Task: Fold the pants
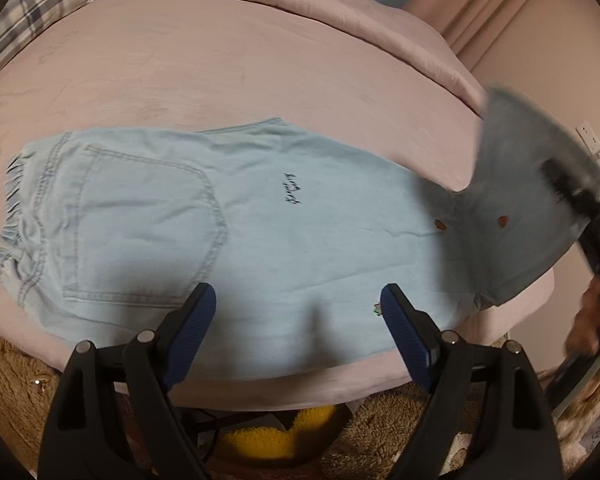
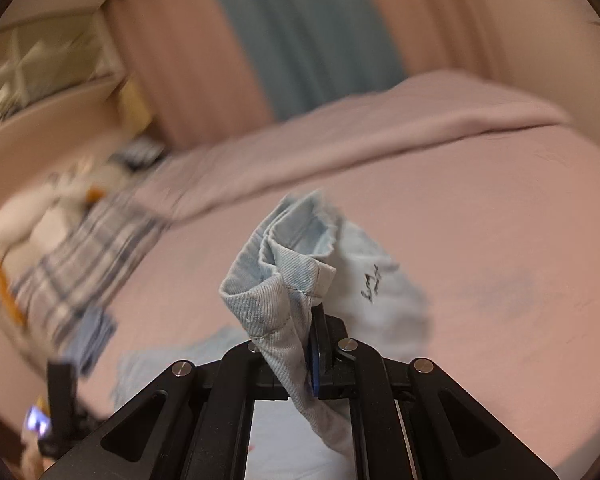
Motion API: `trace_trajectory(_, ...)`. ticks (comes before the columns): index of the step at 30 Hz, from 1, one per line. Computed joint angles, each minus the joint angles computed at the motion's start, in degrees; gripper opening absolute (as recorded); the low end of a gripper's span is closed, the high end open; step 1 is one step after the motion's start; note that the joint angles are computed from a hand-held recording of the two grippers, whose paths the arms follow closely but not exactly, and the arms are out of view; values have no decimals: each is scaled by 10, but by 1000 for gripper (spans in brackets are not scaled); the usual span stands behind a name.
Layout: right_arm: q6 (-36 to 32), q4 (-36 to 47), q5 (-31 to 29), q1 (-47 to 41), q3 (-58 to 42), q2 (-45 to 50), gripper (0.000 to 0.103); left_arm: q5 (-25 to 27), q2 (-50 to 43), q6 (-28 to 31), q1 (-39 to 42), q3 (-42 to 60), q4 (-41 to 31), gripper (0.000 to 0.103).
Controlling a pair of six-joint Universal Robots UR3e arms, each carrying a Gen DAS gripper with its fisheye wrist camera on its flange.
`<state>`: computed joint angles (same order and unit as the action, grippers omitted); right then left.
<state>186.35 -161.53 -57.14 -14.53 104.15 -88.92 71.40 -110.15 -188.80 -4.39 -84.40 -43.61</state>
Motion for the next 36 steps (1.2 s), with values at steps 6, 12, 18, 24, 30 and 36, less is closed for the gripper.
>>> trace_trajectory(6,-52,87,-98,134,-111,139,8,-2,27,-3,25,-38,10,85)
trace_trajectory(12,-80,175,-170,188,-156,202,8,-12,42,-2,43,-59,8,86)
trace_trajectory(18,-102,230,-108,155,-142,140,58,-34,33,6,52,-41,-1,87)
trace_trajectory(24,-81,170,-65,87,-30,42,59,-106,-14,15,60,15,-24,88)
trace_trajectory(30,-18,110,-187,53,36,23,38,-182,-136,38,33,161,-115,79)
trace_trajectory(36,-9,96,-161,15,80,29,18,-214,-215,16,11,241,-141,32)
